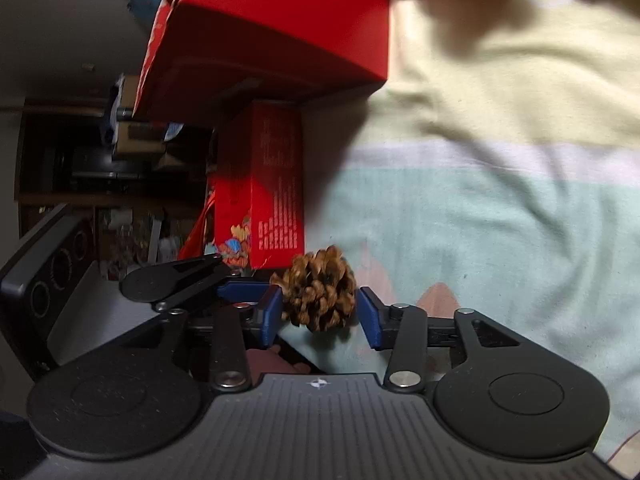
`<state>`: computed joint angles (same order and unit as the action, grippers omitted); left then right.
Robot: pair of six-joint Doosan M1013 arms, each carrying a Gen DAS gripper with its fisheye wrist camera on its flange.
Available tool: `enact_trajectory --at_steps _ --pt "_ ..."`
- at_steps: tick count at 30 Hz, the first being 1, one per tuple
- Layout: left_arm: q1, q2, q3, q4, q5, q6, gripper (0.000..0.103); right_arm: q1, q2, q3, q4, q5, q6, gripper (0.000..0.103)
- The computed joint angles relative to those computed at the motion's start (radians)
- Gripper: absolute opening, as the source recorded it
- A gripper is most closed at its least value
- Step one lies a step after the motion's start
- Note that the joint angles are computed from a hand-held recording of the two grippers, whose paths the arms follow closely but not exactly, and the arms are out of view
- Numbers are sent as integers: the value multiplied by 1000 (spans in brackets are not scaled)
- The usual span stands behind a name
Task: Organize objects
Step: 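Lift the pine cone off the sheet with the right tool, then carry the pine cone into the red box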
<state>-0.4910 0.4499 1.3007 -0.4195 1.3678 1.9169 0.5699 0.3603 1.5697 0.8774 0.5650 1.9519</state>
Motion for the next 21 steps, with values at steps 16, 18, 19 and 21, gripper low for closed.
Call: enact_trajectory --at_steps 16,18,19,21 --pt "-46 -38 57 106 -148 -119 73 19 -25 18 -112 -43 69 43" --pt "-43 -40 51 88 -148 -110 72 21 -36 22 -145 -65 112 43" --pt "-43 -41 47 82 -149 -103 72 23 -43 22 -173 -79 145 43" --pt "-43 -45 36 75 -156 -79 72 28 -55 18 -253 -102 223 43"
